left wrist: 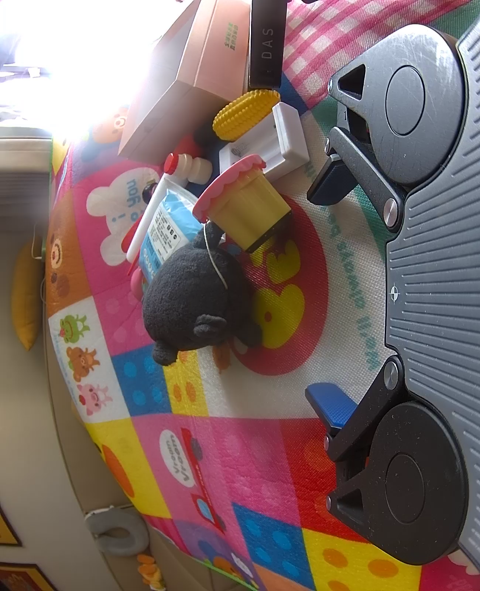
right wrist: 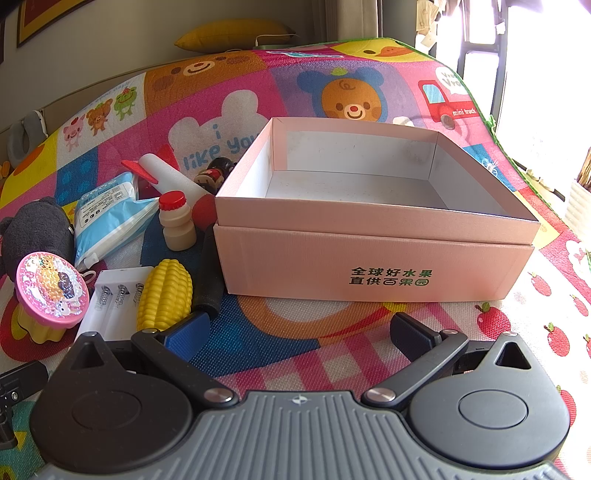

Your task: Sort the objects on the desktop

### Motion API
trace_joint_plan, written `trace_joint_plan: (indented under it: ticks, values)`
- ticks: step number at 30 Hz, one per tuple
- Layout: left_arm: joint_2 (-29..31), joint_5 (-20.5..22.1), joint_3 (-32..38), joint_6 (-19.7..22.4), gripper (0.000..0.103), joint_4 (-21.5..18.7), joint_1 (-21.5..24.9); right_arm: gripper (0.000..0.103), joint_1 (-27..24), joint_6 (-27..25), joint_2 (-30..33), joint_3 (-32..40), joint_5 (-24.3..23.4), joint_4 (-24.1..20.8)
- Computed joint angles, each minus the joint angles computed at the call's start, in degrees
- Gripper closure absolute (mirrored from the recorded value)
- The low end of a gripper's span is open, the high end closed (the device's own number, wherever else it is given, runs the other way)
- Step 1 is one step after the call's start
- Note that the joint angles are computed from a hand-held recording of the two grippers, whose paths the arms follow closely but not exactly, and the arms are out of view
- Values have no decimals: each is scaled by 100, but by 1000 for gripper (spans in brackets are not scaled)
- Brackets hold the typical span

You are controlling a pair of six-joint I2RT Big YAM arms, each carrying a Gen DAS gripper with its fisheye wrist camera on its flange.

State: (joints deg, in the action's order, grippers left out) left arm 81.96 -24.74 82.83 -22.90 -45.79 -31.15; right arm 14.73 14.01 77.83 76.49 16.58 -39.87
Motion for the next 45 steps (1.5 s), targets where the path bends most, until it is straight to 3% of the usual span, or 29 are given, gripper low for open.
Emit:
trace_joint_plan:
  ticks: [28, 35, 40, 45]
  values:
    - [0, -7, -1, -1, 0, 3, -2, 0, 1, 2, 0, 3, 1, -4]
    - [36, -340, 78, 63, 0, -129, -154, 0, 14, 11, 2, 2, 11, -5]
    - [17, -21, 33, 511, 0, 71, -166, 0, 15, 12, 0, 1, 11, -6]
    - [52, 548, 98, 588, 0, 70, -105, 0, 17, 13, 0, 3, 13, -10]
